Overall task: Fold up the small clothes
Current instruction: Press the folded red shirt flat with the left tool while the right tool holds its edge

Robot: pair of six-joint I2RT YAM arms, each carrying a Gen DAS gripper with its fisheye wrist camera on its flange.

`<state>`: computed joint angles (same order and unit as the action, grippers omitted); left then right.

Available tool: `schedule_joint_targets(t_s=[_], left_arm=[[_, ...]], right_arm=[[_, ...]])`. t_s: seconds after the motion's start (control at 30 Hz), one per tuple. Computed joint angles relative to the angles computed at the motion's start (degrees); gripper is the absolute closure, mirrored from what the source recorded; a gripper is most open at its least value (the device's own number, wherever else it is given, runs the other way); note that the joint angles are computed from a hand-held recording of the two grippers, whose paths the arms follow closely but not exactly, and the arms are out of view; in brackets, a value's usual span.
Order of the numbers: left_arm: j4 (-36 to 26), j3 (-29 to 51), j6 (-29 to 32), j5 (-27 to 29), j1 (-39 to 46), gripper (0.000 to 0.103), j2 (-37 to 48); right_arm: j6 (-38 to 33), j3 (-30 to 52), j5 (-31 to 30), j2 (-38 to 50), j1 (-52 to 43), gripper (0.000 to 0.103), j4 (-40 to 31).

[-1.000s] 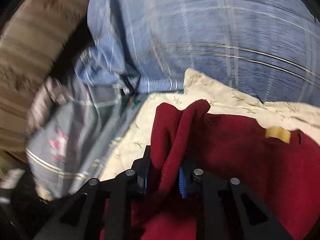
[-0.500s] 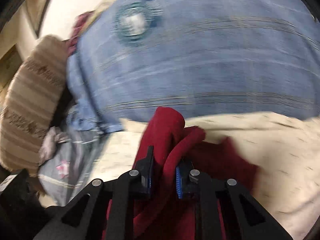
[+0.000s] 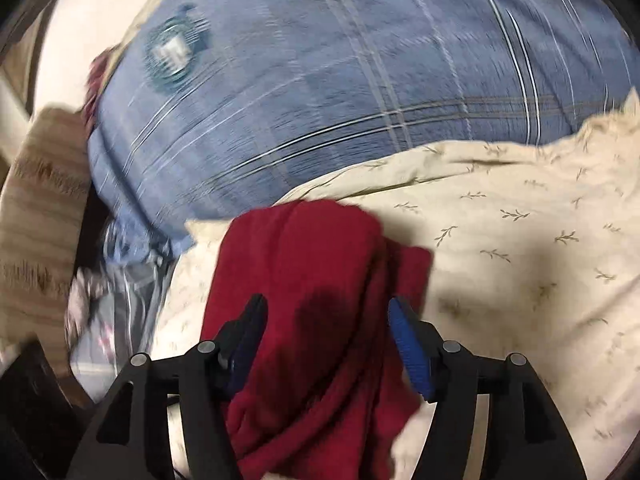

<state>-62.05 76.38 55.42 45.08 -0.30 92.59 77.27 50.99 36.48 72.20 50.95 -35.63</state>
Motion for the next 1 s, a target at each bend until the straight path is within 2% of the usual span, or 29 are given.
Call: schedule_joint_targets(t_s=[0.1,0.13,0.17,0.2,0.23,0.33,0.37,0.47,0.57,0.67,0.83,0.93,1.0], left_arm=[[8.1,-1.3,-4.9,-4.0,0.8,0.031,1.0],[10.1,-1.7,-7.0,-6.0,0.3,0.031,2.0],[11.7,-2.4,-8.3,-7.9,-0.2,0.031,3.1],[10.9,-3.0,-8.3,-8.7,-0.2,0.031,2.6],[11.1,-3.7,-7.9,-10.2,-0.4,0.031,3.7],[11.1,-6.6,-5.7,-11.2,0.5,0.031,4.6],[11.3,-8.1,-5.1,-11.0,1.3,0.031,3.6],[10.1,-7.9,-5.2,-9.9,2.5,0.031,2.2],[13.2,-8.1,-8.5,-9.1,1.5,0.031,0.1],[18.0,-9.0,-12.7,-11.0,-0.6,0.031,0.1],[22.9,-11.5,-16.4,-13.3,-3.5,0.028,0.3],[24.3,-12.5,-16.7,-13.6,-3.6,0.026,0.2],[24.7,-12.8,-17.1,-13.6,-3.8,0.026,0.1]], right_arm=[[-2.8,4.5,3.0,4.5,3.2,0.04,-2.4],[-4.8,5.9,3.2,6.3,3.7,0.045,-3.0],[-5.3,7.4,2.4,8.6,4.0,0.063,-5.6],[-3.6,9.7,1.2,11.9,4.1,0.072,-9.9],[-0.4,10.7,-0.1,14.7,4.6,0.076,-14.7],[4.4,5.7,0.5,13.8,8.3,0.075,-14.3],[5.5,5.2,0.8,13.4,9.0,0.07,-14.6],[8.0,7.6,2.0,13.0,10.8,0.062,-19.1],[10.7,10.9,6.9,12.2,12.3,0.062,-23.3],[7.5,13.6,9.4,13.3,9.1,0.062,-23.6],[-0.4,11.5,3.6,17.9,-0.4,0.065,-16.8],[-0.8,4.0,2.6,14.3,-2.4,0.059,-8.4],[-0.2,0.8,2.1,11.1,-2.5,0.055,-5.5]])
